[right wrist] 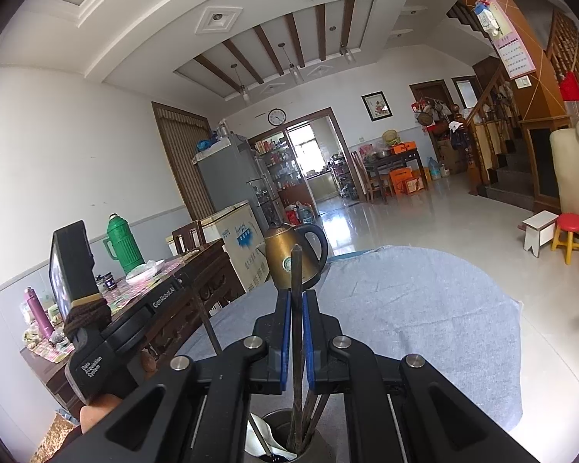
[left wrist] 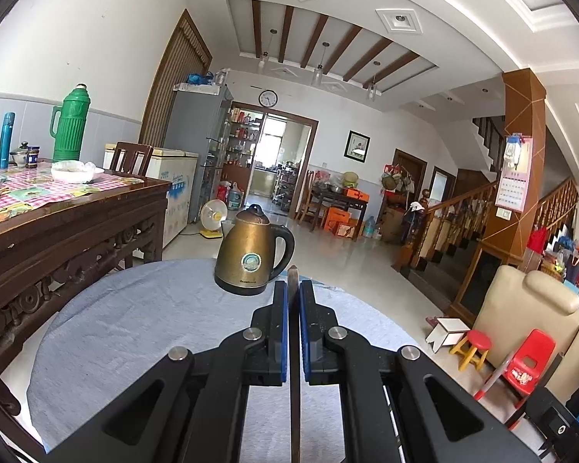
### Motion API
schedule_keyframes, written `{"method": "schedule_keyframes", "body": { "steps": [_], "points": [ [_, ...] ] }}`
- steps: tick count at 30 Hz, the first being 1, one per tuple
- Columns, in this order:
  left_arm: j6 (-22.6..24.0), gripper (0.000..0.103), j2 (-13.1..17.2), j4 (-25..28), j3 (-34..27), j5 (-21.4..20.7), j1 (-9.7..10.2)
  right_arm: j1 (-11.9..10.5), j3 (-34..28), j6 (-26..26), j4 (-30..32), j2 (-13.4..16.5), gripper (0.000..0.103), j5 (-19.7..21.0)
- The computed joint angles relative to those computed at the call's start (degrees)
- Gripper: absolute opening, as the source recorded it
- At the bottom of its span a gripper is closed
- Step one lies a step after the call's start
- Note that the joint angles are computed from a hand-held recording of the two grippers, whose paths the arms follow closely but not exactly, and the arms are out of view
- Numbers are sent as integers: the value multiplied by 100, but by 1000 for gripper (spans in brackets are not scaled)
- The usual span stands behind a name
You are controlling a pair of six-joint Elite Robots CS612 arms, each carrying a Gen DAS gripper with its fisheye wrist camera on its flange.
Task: Organize utensils
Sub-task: 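Lower both chopsticks into the mesh cup beside the spoons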
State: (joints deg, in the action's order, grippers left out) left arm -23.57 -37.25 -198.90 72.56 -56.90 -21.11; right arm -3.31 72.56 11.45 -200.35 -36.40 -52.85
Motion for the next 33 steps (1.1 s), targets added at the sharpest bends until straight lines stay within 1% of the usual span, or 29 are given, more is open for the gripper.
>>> {"method": "schedule_keyframes", "body": {
  "steps": [14,33],
  "points": [
    [-81,6,-1,201,25,29,-1,44,-7,-131,184,-5,7,-8],
    [-164,8,-57,610,167,-45,-9,126,37,-576,683,-15,7,-43]
  ]
}}
